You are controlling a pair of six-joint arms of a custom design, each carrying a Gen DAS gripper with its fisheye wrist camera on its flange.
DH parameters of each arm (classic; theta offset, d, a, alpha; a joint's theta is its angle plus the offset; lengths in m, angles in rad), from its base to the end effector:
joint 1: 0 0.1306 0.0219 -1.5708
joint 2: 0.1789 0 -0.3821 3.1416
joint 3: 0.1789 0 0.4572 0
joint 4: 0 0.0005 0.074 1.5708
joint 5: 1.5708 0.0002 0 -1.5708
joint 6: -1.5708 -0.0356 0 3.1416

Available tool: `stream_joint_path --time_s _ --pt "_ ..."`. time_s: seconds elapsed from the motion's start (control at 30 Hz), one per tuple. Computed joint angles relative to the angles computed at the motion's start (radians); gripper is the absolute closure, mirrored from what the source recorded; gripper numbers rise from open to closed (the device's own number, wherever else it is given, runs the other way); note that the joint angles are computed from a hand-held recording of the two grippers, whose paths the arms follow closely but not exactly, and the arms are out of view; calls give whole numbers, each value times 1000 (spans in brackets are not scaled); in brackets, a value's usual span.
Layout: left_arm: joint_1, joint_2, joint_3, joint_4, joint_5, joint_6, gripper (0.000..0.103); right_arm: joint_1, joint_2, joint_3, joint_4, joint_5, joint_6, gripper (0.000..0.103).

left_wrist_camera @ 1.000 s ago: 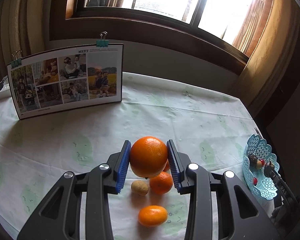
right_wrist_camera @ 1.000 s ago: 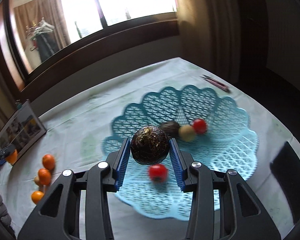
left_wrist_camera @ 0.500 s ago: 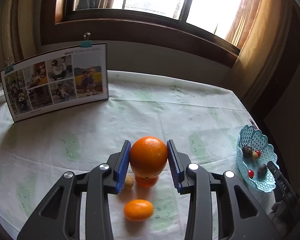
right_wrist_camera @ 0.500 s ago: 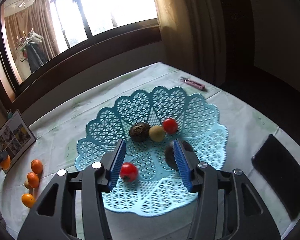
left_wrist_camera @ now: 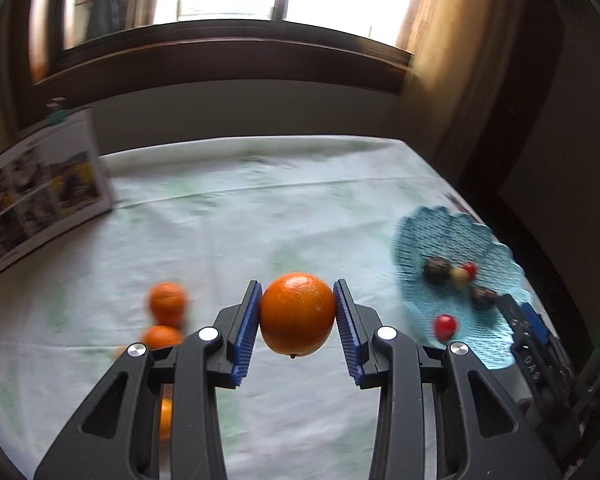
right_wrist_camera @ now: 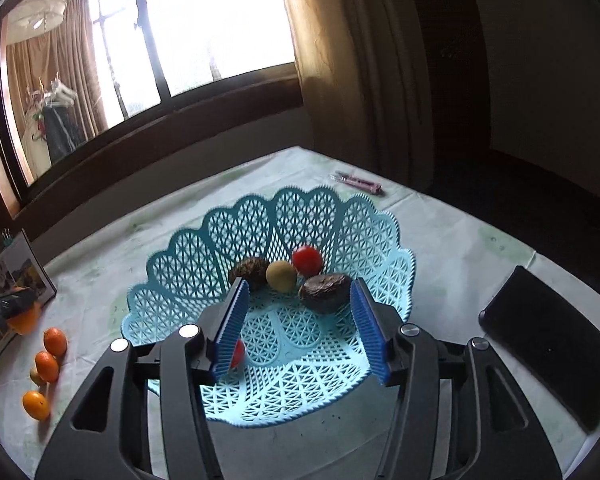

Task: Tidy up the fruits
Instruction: 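Lower the dark fruit into the basket with the right tool while the left tool carries the orange, then lower the large orange into the blue basket and open the left tool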

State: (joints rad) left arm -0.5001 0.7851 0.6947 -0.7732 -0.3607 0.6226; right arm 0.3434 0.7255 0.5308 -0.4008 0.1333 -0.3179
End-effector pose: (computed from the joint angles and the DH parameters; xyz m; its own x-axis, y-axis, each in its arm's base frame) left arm 0.2944 -0.1471 0.3215 -0.6862 -0.2468 -0.6843 -0.1880 0.9689 -0.1609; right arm 0.3074 0.1044 0.2810 -0.5736 0.1239 -0.8097 -0.0535 0.9807 0.1880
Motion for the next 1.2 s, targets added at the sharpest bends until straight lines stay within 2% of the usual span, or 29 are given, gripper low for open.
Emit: stream_joint_path --time_s 0.4,0.5,0.73,0.77,0.83,0.9,1.1,1.2 --pt "-99 240 114 156 72 -60 66 -32 -18 -5 -4 9 -53 46" --pt "-112 290 145 155 89 -62 66 -34 -34 -12 3 46 -58 39" --pt "-138 340 174 168 102 -79 66 -36 -69 -27 22 97 -71 38" --pt "-139 339 173 174 99 -81 65 -41 -70 -28 22 95 -77 35" --pt "-143 337 172 173 65 -82 55 -43 -70 -28 21 108 -86 32" --pt "-140 329 168 172 38 -80 34 -47 -76 -31 26 110 -89 31" --pt "-126 276 142 155 -27 -80 25 -39 -82 -35 32 114 -81 31" --pt "-115 262 133 134 -43 -65 25 -35 -87 -40 38 115 -77 30"
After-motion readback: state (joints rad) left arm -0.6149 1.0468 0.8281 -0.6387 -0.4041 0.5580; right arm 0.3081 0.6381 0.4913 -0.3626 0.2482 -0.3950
